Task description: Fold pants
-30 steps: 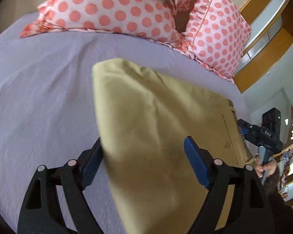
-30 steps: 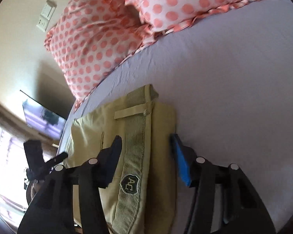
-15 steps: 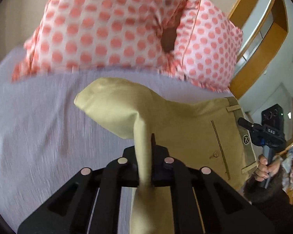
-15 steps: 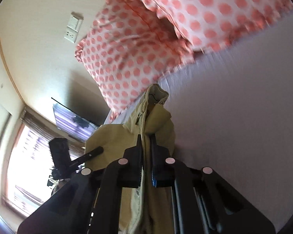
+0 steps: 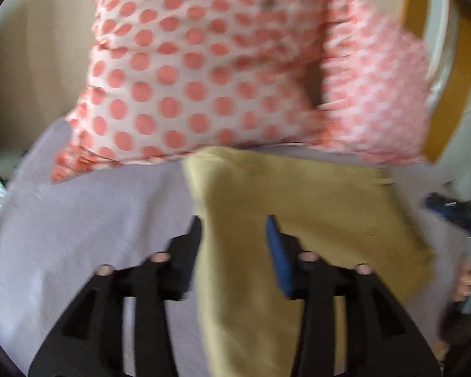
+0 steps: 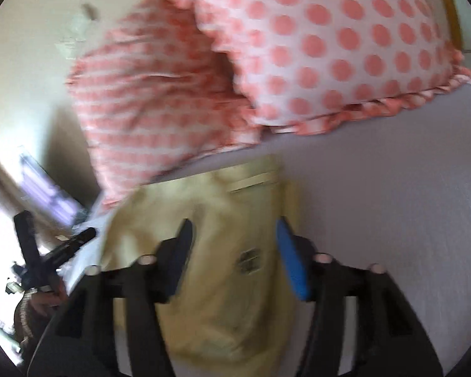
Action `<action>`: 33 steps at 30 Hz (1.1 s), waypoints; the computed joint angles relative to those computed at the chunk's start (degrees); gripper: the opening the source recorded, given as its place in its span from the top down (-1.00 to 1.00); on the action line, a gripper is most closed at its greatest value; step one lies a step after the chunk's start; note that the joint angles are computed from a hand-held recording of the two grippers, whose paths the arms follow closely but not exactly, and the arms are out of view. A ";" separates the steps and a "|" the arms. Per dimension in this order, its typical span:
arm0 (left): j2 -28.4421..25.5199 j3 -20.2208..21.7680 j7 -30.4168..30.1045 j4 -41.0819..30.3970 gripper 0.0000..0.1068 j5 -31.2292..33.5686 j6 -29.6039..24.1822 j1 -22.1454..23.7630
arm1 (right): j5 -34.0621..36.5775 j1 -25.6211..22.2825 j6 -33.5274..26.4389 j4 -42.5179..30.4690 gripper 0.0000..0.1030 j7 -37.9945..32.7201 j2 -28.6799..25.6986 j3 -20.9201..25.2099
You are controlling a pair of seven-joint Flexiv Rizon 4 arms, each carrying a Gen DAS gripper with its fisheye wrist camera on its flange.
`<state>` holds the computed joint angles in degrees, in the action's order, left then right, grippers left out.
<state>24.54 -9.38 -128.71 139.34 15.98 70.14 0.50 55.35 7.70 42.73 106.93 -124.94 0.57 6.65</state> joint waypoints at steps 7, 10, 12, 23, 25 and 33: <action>-8.90 0.68 -0.71 -0.14 -0.10 -6.45 1.60 -6.94 | -11.54 3.26 0.98 2.96 -0.62 14.20 -0.65 3.15; -1.89 -3.66 -7.68 -0.38 -0.55 -1.72 -5.95 -6.20 | -16.32 4.74 7.97 10.15 -0.97 16.23 6.92 4.55; 3.06 -7.24 -13.10 0.22 -0.81 1.77 -10.61 -5.87 | -17.03 4.67 13.41 16.64 -0.97 14.94 13.32 6.53; 6.26 -18.01 -29.51 -3.50 -0.89 10.65 -35.28 -11.35 | -42.92 0.34 33.16 37.23 -0.97 38.71 19.00 23.01; 5.23 -16.40 -30.24 -3.34 -0.89 11.06 -35.16 -12.98 | -45.32 0.24 34.19 38.32 -0.97 41.62 19.27 22.99; 4.98 -13.40 -32.99 -1.72 -0.90 13.08 -32.14 -16.28 | -50.83 4.53 34.77 42.04 -0.97 47.83 21.54 19.20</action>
